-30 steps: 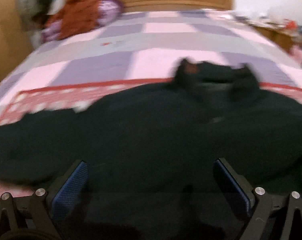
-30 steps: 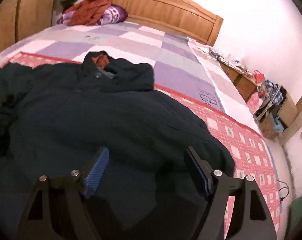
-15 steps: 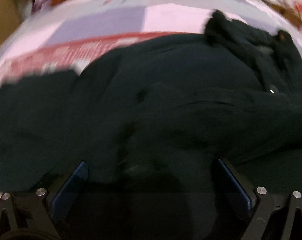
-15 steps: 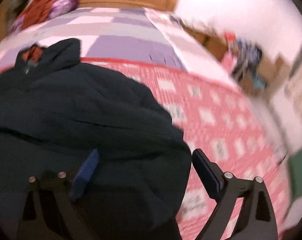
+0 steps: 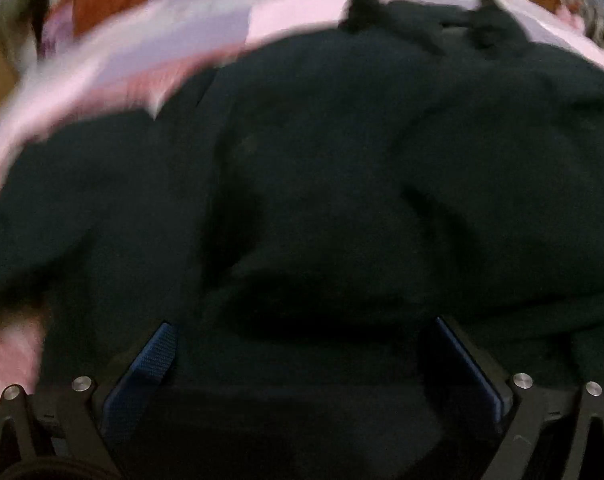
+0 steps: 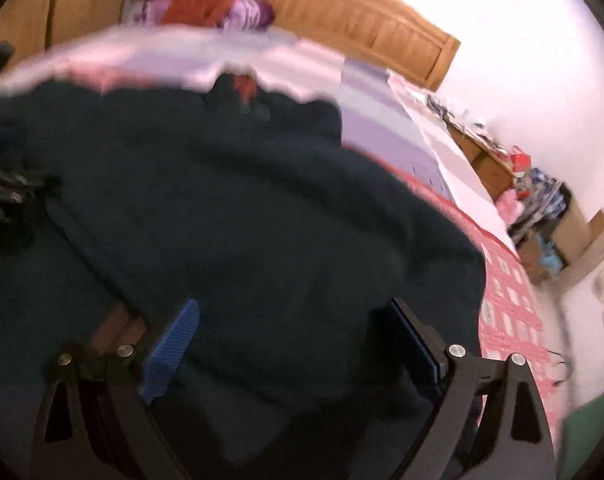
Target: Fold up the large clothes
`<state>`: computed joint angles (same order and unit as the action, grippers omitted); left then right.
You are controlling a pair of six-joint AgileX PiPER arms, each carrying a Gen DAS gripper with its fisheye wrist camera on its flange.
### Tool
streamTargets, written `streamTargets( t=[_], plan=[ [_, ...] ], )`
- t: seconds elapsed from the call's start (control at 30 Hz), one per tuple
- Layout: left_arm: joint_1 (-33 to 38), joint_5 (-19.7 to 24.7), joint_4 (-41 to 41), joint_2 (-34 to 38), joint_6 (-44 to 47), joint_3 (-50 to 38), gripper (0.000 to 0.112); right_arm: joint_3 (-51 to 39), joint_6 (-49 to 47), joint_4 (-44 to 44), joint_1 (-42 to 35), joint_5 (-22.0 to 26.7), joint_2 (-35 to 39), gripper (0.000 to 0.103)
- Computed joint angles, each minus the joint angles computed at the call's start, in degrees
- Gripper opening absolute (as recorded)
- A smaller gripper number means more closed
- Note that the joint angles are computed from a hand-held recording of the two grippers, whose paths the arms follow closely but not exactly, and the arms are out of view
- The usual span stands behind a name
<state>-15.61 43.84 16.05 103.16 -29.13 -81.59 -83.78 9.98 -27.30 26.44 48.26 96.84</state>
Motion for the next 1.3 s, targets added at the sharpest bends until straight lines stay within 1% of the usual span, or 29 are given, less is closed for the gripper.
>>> streamTargets(
  t=[0.03,0.07,0.1,0.13,0.17,0.2,0.27,0.3,0.37,0.43,0.53,0.57,0.63,0.73,0.77,0.8,0.83,0.87,0.9,0.97,1.0,1.07,1.2,1.27,1.3],
  plan=[
    [2.2,-1.5,-3.9,-0.8,2.4,1.2,0.103,1.3,1.3,1.0,-2.1,-0.4,-0.7,0.095],
    [3.1,-2.0,-5.6,-1.0,3.7,1.4,0.103,1.5,1.8,4.0,-5.9,-0.1,-1.3,0.095],
    [2.8,-1.5,-5.0,-0.8,4.6,1.1,0.103,1.9,2.9,5.1,-8.3,0.1,-1.9,0.096],
    [2.0,-1.1,-2.8,-0.7,3.4,1.0,0.103,2.2,4.6,4.6,-10.6,0.7,-2.4,0.097],
    [1.4,-0.9,-0.9,-0.5,2.1,1.1,0.103,2.8,4.1,6.2,-13.0,0.7,-3.2,0.097],
    [1.5,-1.2,-0.7,-0.6,1.5,1.5,0.103,2.9,3.6,6.4,-14.0,1.4,-3.4,0.097],
    [1.3,-1.0,-0.1,-0.9,0.1,1.9,0.103,3.7,4.4,3.2,-12.7,2.3,-3.5,0.097],
    [1.0,0.1,1.0,-0.9,-1.2,1.6,0.103,3.3,5.8,1.7,-11.8,3.4,-3.2,0.097],
    [1.5,1.4,0.3,-2.2,-1.5,2.2,0.103,2.8,9.8,-1.0,-10.3,5.6,-3.2,0.097],
    [1.8,0.9,0.2,-5.6,-2.4,5.6,0.103,2.5,14.6,-4.9,-7.7,7.3,-3.4,0.097],
    [3.6,-0.7,0.2,-11.5,-3.2,10.7,0.103,2.9,19.4,-6.0,-2.5,6.3,-5.8,0.097],
    [4.2,-0.7,0.3,-12.8,-3.6,11.6,0.103,1.2,20.7,-6.0,-0.1,6.0,-5.0,0.097],
    [5.9,0.1,1.0,-16.2,-4.6,14.1,0.103,-4.6,20.0,-4.6,4.3,5.5,-0.8,0.097],
    [10.0,1.3,0.5,-20.8,-4.2,17.5,0.103,-17.4,17.1,-1.3,8.6,8.3,9.0,0.097],
    [11.7,1.6,0.2,-22.4,-3.7,18.7,0.103,-22.7,16.2,0.0,9.7,9.8,13.2,0.097],
    [14.1,1.9,-0.3,-23.9,-2.7,19.7,0.103,-28.3,15.3,0.9,10.3,12.7,17.5,0.098],
    [17.0,2.2,-1.2,-25.2,-1.3,20.5,0.103,-31.6,14.8,1.3,10.5,14.3,20.8,0.099],
    [19.9,2.4,-2.0,-26.1,0.1,21.1,0.103,-32.7,15.3,1.4,10.4,15.7,23.8,0.1],
    [24.4,2.5,-3.7,-27.0,2.6,21.5,0.103,-31.4,17.8,0.2,10.6,15.1,24.4,0.1],
    [32.0,1.7,-7.2,-27.7,7.3,22.0,0.103,-24.1,21.9,-2.5,10.8,9.1,21.2,0.1],
    [37.3,1.4,-9.8,-27.4,10.4,21.5,0.103,-22.7,22.5,-3.1,10.7,7.9,20.6,0.1],
    [45.4,0.7,-14.5,-25.9,14.9,20.1,0.103,-20.6,23.2,-3.7,10.5,6.4,19.7,0.1],
    [58.3,-0.3,-23.2,-21.0,21.5,15.8,0.103,-17.6,25.2,-5.5,10.8,4.5,18.6,0.1],
    [63.0,0.1,-27.4,-17.0,24.4,12.5,0.103,-18.1,25.5,-5.8,11.0,4.6,19.0,0.101],
    [63.7,0.2,-28.9,-15.1,24.6,10.9,0.103,-18.5,25.3,-5.8,10.9,4.5,19.2,0.101]
  ],
)
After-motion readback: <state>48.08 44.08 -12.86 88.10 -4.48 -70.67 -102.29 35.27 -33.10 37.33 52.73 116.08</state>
